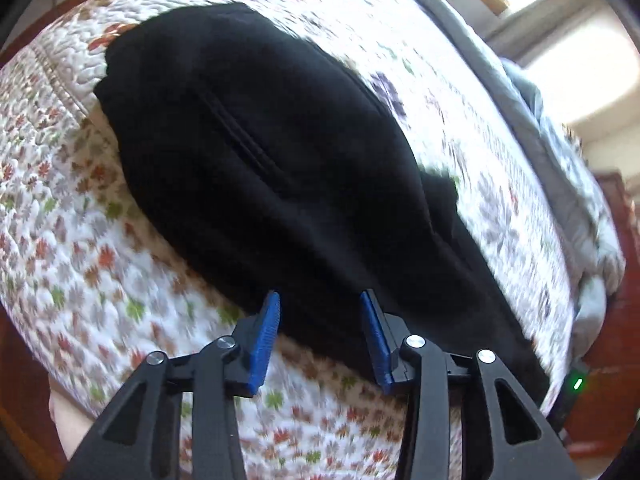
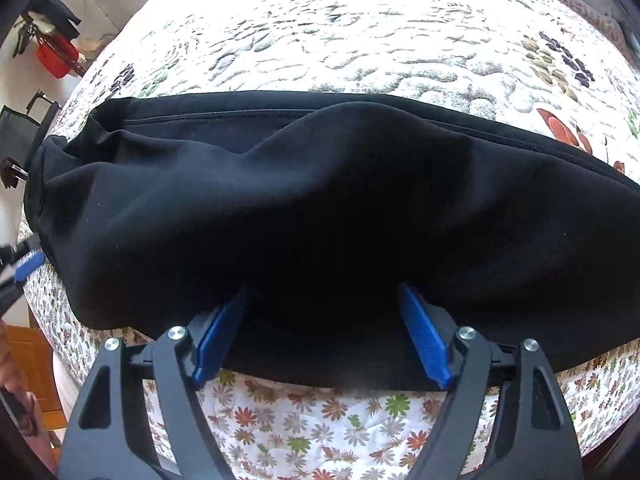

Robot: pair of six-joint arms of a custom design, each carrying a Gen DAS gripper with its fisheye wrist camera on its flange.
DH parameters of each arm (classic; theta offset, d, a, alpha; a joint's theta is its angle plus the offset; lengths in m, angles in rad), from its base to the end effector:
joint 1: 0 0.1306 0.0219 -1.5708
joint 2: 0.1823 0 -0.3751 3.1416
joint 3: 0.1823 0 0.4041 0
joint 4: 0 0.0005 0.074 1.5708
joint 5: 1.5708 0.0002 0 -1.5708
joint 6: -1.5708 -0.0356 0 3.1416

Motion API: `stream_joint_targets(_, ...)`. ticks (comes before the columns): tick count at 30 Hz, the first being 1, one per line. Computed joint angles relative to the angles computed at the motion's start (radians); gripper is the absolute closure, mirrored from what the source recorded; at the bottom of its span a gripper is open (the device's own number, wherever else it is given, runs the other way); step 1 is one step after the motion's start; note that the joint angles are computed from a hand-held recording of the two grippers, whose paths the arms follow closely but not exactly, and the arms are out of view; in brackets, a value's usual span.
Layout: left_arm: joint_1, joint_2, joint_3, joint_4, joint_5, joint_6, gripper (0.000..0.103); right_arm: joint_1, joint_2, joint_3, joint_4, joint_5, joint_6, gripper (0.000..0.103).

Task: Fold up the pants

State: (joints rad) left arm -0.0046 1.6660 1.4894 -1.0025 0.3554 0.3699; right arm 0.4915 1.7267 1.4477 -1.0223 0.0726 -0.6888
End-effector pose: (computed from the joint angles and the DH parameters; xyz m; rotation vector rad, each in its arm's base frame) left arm 0.5632 -0.0155 0.3210 -0.4053 2.7365 -0.5899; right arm 0.4985 0.2634 0.2676 0.2972 2.8594 0.1301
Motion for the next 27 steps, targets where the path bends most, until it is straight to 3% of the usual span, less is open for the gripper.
stream_joint_targets(1,0.007,0.018,0.016,0.002,0.009,0.010,0.065,0.000,-0.001,-0.001,0.001,0.000,-0.002,0.023)
stream_joint_targets(3,0.014,0.055,0.044,-0.007,0.050,0.029,0.093,0.001,-0.001,-0.004,0.005,0.000,-0.007,0.023)
stream_joint_targets(4,0.016,0.076,0.057,-0.018,0.053,0.050,0.099,0.001,0.001,-0.003,0.006,-0.001,-0.010,0.023)
stream_joint_targets(8,0.006,0.077,0.046,-0.006,0.016,0.103,0.100,0.000,0.024,0.021,0.013,-0.010,-0.006,0.023)
stream_joint_targets(13,-0.054,-0.008,0.021,-0.004,-0.119,-0.034,0.099,-0.012,-0.011,-0.017,0.047,-0.038,-0.010,0.023)
stream_joint_targets(15,-0.062,-0.027,0.030,-0.016,-0.098,-0.068,0.094,-0.022,-0.032,-0.031,0.065,-0.058,-0.020,0.026)
stream_joint_targets(17,-0.079,-0.037,0.040,-0.014,-0.094,-0.085,0.065,-0.029,-0.054,-0.038,0.084,-0.070,-0.021,0.031)
stream_joint_targets(19,-0.103,-0.041,0.049,0.008,-0.096,-0.101,0.052,-0.030,-0.074,-0.035,0.101,-0.074,0.001,0.031)
stream_joint_targets(23,-0.119,0.023,0.115,0.001,-0.106,-0.110,0.054,-0.020,-0.071,0.015,0.088,-0.049,0.054,0.031)
stream_joint_targets(27,-0.126,0.106,0.183,-0.063,-0.119,-0.132,0.055,-0.016,-0.052,0.032,0.088,-0.064,0.050,0.031)
